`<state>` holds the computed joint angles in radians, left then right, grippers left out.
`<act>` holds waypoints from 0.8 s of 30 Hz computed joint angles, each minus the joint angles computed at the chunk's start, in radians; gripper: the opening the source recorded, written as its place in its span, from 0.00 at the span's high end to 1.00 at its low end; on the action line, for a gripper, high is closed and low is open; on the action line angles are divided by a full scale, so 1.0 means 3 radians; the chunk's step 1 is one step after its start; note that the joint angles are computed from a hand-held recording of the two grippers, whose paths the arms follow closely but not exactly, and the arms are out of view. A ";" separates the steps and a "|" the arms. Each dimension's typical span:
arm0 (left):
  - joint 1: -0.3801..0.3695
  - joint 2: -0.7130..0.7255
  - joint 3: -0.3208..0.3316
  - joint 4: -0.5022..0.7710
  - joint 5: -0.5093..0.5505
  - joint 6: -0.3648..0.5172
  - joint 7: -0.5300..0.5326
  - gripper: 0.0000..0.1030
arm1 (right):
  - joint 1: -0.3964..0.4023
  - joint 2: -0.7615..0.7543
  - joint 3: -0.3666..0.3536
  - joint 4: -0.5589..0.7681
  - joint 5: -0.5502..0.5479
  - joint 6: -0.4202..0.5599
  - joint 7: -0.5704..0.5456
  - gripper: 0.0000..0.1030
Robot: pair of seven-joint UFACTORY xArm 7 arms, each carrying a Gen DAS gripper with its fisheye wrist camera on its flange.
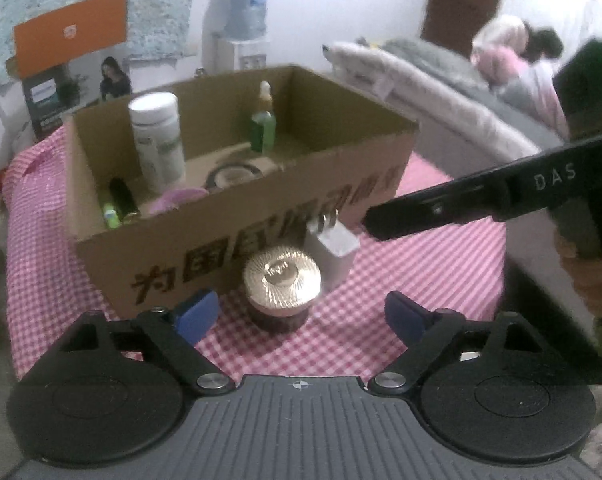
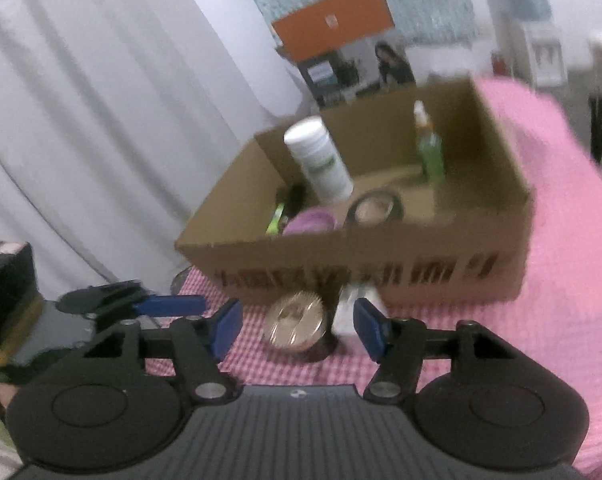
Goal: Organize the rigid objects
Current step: 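Grasp the gold-lidded jar with the right gripper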
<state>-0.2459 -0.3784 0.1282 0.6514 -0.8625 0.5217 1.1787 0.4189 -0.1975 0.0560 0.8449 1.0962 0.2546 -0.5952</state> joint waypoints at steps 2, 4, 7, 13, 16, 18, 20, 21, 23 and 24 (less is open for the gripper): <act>-0.0009 0.0070 -0.0072 -0.0021 0.0067 -0.0110 0.0009 0.18 | 0.0014 0.0089 0.0008 0.0031 0.0058 0.0067 0.0022 0.50; -0.0078 0.0142 -0.0084 -0.0033 0.0023 -0.0243 0.0141 0.19 | 0.0006 0.0175 0.0059 0.0066 0.0063 0.0072 0.0057 0.51; -0.0128 0.0234 -0.0100 -0.0019 -0.0026 -0.0383 0.0254 0.21 | -0.0020 0.0285 0.0156 0.0107 -0.0015 0.0044 0.0197 0.54; -0.0145 0.0433 -0.0141 0.0069 -0.0114 -0.0524 0.0335 0.29 | -0.0102 0.0476 0.0250 0.0200 -0.0206 0.0027 0.0459 0.58; -0.0116 0.0513 -0.0163 0.0120 -0.0188 -0.0492 0.0389 0.34 | -0.0138 0.0517 0.0293 0.0210 -0.0327 -0.0006 0.0600 0.58; -0.0090 0.0544 -0.0193 0.0137 -0.0240 -0.0498 0.0417 0.35 | -0.0153 0.0560 0.0308 0.0239 -0.0362 -0.0011 0.0657 0.58; -0.0069 0.0569 -0.0211 0.0157 -0.0298 -0.0497 0.0458 0.37 | -0.0172 0.0601 0.0324 0.0271 -0.0385 -0.0005 0.0706 0.59; -0.0052 0.0582 -0.0221 0.0168 -0.0310 -0.0484 0.0459 0.37 | -0.0177 0.0613 0.0336 0.0276 -0.0394 -0.0016 0.0729 0.58; -0.0024 0.0614 -0.0237 0.0194 -0.0345 -0.0453 0.0468 0.41 | -0.0192 0.0653 0.0356 0.0302 -0.0466 -0.0048 0.0818 0.58; -0.0008 0.0619 -0.0245 0.0197 -0.0364 -0.0432 0.0473 0.42 | -0.0199 0.0663 0.0365 0.0305 -0.0475 -0.0061 0.0846 0.58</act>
